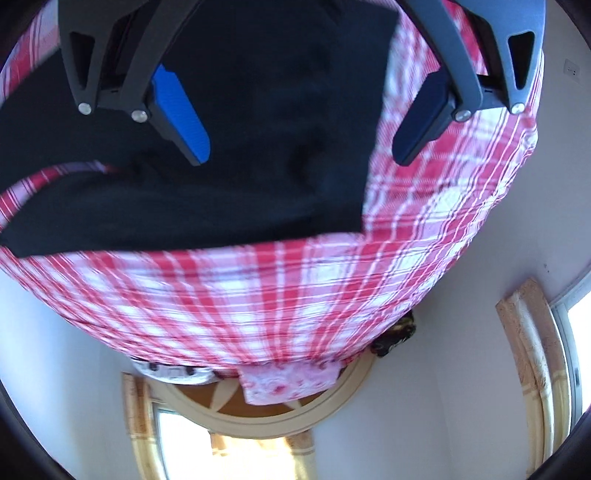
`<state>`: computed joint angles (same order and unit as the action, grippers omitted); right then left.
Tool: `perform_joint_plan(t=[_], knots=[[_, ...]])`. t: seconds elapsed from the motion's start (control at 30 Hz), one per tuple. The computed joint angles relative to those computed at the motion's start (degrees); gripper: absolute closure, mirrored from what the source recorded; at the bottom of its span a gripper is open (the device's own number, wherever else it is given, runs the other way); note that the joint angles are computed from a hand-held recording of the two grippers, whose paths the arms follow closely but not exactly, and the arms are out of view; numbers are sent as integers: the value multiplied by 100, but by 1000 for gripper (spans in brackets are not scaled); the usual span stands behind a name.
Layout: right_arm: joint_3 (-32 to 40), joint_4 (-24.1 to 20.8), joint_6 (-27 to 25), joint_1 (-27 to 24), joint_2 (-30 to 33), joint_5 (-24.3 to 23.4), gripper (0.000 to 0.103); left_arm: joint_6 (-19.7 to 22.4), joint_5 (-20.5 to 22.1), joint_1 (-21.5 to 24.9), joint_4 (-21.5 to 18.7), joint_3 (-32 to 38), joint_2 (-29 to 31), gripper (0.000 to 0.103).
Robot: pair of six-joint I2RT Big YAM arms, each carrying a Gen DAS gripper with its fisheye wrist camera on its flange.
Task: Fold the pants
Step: 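Lower the left gripper onto one pants leg and close it while the right gripper grasps the other end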
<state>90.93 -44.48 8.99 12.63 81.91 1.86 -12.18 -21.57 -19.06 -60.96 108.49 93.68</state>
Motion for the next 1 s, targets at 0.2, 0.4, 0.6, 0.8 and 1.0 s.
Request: perform_joint_plan(t=[0.2, 0.4, 0.6, 0.8, 1.0], knots=[[717, -268, -21, -588, 498, -155, 1, -396, 940, 680, -842, 1422, 1103, 24], [1424, -672, -118, -1033, 1013, -142, 1, -494, 1451, 956, -1449, 2494, 1990, 46], [2134, -1121, -139, -1429, 1603, -242, 8, -514, 1702, 1051, -1753, 3109, 2467, 50], [3312, -1787, -97, -1840, 2469, -248, 19, -306, 1618, 1051, -1746, 3257, 2638, 52], [5152, -2808, 117, -2190, 3690, -455, 25, -67, 1381, 999, -1961, 3583, 2849, 52]])
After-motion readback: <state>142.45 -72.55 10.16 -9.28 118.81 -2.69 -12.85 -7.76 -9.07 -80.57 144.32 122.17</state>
